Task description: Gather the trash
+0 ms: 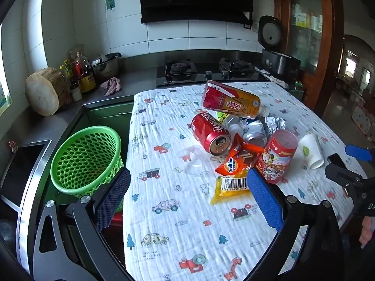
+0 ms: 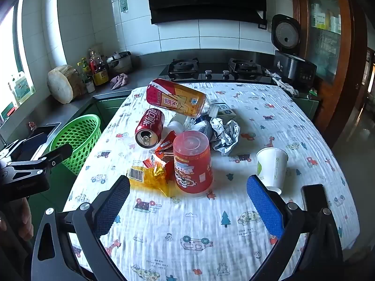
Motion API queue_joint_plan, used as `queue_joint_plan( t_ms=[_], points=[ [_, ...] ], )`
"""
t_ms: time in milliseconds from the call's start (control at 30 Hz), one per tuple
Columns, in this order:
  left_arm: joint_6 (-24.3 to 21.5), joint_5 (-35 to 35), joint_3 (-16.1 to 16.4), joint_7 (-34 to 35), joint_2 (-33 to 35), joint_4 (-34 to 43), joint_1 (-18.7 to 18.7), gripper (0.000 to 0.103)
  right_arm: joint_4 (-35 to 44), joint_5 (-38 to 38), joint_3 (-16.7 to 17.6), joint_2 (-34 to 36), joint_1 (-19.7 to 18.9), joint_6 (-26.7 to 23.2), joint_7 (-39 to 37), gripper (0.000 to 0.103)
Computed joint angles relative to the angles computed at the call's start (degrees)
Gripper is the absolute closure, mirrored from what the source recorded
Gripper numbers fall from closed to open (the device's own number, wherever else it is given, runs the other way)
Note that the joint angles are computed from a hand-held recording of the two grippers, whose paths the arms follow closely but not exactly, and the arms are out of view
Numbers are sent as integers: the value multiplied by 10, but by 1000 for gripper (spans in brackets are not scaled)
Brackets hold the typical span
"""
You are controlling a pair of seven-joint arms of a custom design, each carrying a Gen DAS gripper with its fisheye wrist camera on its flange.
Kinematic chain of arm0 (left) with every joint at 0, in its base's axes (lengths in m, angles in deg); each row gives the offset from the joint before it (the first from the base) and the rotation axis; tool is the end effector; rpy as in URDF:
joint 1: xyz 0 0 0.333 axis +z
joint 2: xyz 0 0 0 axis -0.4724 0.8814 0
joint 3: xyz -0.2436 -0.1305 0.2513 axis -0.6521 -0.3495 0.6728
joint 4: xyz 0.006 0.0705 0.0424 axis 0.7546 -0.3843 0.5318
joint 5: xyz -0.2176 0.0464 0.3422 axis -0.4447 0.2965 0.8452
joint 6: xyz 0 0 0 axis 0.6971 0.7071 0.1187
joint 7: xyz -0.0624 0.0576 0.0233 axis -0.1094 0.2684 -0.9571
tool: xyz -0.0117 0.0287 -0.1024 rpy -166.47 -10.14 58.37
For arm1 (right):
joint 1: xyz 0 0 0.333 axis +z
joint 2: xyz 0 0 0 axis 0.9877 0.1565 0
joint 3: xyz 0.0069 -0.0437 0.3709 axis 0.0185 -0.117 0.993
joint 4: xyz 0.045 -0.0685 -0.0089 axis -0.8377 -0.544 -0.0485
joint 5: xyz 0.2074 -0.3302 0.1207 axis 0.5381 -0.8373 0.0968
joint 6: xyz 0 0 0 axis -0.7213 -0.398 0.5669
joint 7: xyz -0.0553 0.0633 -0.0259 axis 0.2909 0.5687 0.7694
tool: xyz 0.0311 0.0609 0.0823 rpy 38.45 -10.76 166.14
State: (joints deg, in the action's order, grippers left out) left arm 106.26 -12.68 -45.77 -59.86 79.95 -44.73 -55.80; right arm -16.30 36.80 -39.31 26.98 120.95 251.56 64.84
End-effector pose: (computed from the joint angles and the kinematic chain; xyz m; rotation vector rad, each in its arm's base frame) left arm 0.6868 -0.3865 0.4413 -1.6720 1.6795 -0.7768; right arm 0.6855 0.3683 0.4186 -1.8348 1.4745 -0.5577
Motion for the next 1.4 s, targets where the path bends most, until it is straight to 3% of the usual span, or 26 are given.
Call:
queue_joint_plan(
  t_ms=[233,1400],
  points=[
    [-25,6,1,-8,1,7,-9,5,3,4,5,1,-3,2,-5,6],
    [-7,-29,3,-1,12,12,7,5,30,8,24,19,-19,-12,-16,6]
  ],
)
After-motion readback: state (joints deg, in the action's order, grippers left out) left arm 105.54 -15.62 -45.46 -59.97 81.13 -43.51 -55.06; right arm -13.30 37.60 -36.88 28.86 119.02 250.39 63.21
